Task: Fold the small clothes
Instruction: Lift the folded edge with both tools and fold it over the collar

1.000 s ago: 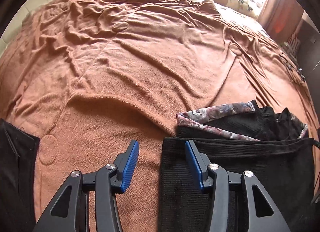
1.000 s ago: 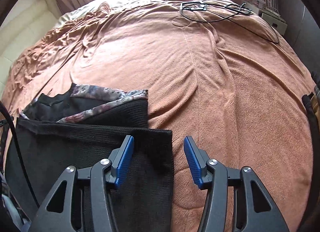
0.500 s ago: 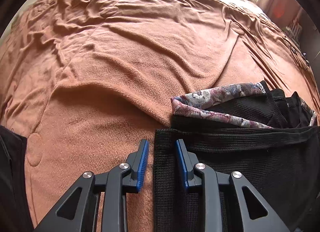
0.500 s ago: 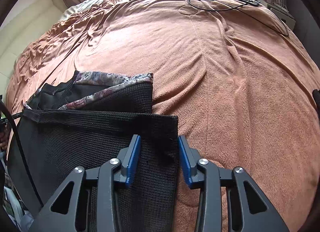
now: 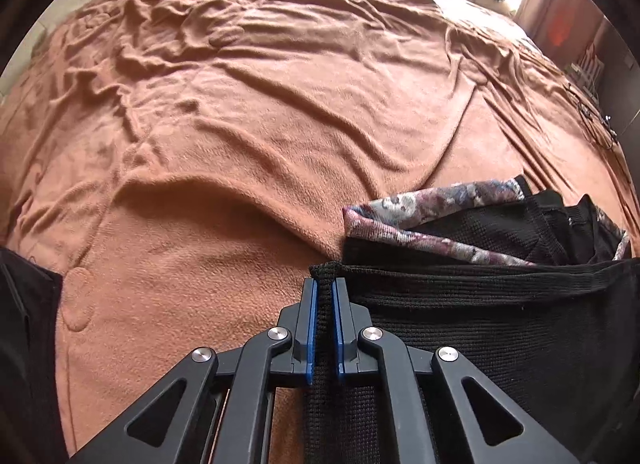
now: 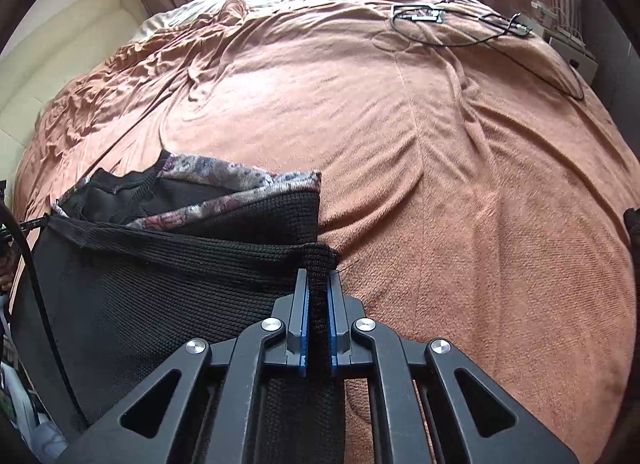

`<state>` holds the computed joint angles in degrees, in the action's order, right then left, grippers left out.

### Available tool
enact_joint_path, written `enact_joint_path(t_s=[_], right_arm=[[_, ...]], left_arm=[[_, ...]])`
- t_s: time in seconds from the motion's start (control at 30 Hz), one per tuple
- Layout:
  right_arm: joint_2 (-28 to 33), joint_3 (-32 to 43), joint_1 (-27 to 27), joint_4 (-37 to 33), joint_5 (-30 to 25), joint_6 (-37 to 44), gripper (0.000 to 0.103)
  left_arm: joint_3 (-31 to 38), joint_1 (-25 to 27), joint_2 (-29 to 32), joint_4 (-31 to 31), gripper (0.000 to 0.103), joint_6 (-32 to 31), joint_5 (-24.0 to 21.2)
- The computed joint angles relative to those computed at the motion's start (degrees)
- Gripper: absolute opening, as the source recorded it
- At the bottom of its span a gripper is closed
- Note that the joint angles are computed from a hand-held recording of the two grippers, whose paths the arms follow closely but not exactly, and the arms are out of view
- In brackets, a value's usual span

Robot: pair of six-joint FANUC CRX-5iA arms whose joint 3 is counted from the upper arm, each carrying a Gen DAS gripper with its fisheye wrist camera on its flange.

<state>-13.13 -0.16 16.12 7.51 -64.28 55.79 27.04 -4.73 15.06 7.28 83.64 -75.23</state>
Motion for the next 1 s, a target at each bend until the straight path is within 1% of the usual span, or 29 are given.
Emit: enact_joint_path(t_s=[0.17,0.3,0.43,0.57,0.67,0.77,0.87,1.0], right_arm=[[-2.6,-0.9,2.0,3.8,0.1,-2.5,0.002],[-4.1,-1.1,3.6,6.7,0.1,-3.9,0.002],[-5.1,-0.8,4.7,9.4,0.2,-5.9,0.002],[-5.1,-0.2,5.5,11.7,0.4,-7.2,0.002],[-4.1,0.8,4.5,11.4,0.8,-6.7,0.002],[-2.2,2.2,2.7,9.6,1.2,-5.2,0.002],[0.7,3.9,1.0,8.1,1.0,-3.6,0.002],[4.8,6.0,-1.1,5.4,-0.1,-1.5,0.002]], left_arm=[[-0.1,0.8,-2.2,1.4,0.007,-0.4,1.5],[1.5,1.3,-3.3,2.4,0.007,-0.2,2.1],[4.4,1.3,-3.0,2.5,0.007,0.4,2.2],[8.4,0.7,-1.4,1.8,0.007,1.2,1.9],[11.1,0.3,0.5,1.1,0.007,2.2,1.5],[13.4,-0.1,2.9,0.4,0.007,3.3,0.9],[15.2,-0.7,5.4,-0.3,0.007,3.5,0.3],[16.7,-2.2,8.7,-3.4,0.007,4.7,0.0]])
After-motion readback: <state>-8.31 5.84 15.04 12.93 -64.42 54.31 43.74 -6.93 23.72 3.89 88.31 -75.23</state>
